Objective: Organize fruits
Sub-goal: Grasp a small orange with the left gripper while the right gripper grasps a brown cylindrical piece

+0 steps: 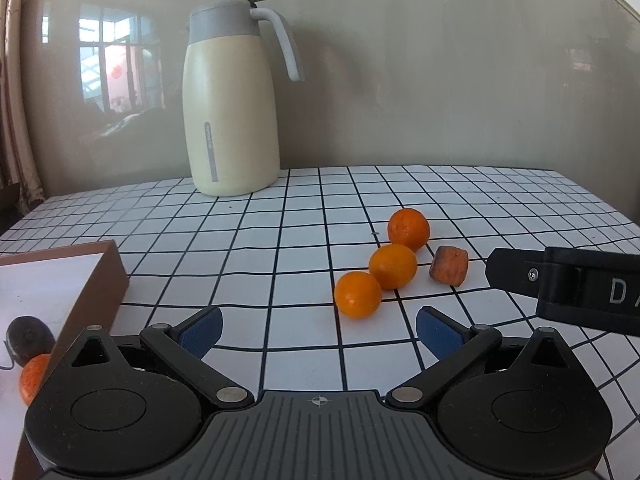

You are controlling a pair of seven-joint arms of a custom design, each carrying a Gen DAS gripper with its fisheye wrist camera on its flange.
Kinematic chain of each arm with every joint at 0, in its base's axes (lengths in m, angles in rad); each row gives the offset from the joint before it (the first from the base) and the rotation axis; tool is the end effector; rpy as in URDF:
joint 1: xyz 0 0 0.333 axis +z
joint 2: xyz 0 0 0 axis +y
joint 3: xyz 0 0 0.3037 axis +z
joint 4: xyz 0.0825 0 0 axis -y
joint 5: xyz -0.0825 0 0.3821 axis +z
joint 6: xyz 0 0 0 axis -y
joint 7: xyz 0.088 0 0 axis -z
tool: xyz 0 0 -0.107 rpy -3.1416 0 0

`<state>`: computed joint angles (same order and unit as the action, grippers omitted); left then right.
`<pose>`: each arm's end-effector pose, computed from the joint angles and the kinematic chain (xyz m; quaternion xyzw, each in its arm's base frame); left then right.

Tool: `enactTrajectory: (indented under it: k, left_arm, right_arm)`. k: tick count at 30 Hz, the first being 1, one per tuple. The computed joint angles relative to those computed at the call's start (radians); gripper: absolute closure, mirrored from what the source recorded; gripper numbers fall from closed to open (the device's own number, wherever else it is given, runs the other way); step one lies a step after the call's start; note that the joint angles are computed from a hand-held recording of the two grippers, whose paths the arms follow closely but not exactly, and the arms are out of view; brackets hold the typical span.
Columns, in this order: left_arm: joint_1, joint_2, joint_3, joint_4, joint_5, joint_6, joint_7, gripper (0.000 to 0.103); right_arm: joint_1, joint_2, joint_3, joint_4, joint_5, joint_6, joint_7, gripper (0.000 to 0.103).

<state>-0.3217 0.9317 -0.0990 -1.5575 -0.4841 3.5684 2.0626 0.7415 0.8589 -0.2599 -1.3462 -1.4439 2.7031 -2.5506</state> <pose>0.6820 -0.2210 0.2102 -0.5263 0.6923 -0.3716 0.3249 0.6252 0.4197 0.2407 -0.5161 0.6865 -0.3349 0.3877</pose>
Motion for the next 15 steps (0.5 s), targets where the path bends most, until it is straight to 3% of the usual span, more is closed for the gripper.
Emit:
enactTrajectory:
  k: [2,7,10,13,15]
  left_arm:
    - [-0.008,0.007,0.01,0.02,-0.004,-0.032,0.005,0.017]
    - [-0.033,0.031,0.041,0.071,-0.008,-0.084,-0.011,0.022]
    - [-0.043,0.046,0.055,0.103,0.003,-0.114,-0.011,0.032]
    - [-0.045,0.061,0.062,0.134,0.014,-0.133,-0.037,0.033]
    - [-0.05,0.075,0.075,0.161,0.014,-0.155,-0.056,0.039]
  right_arm:
    - [-0.002,0.004,0.001,0.003,0.006,-0.003,-0.008,0.019]
    - [-0.014,0.024,0.002,0.034,0.039,0.008,-0.059,0.026]
    - [-0.017,0.041,-0.003,0.057,0.065,0.013,-0.086,0.028]
    - [-0.03,0.07,0.0,0.096,0.114,0.028,-0.137,0.03]
    - [-0.035,0.092,-0.006,0.124,0.149,0.043,-0.165,0.035]
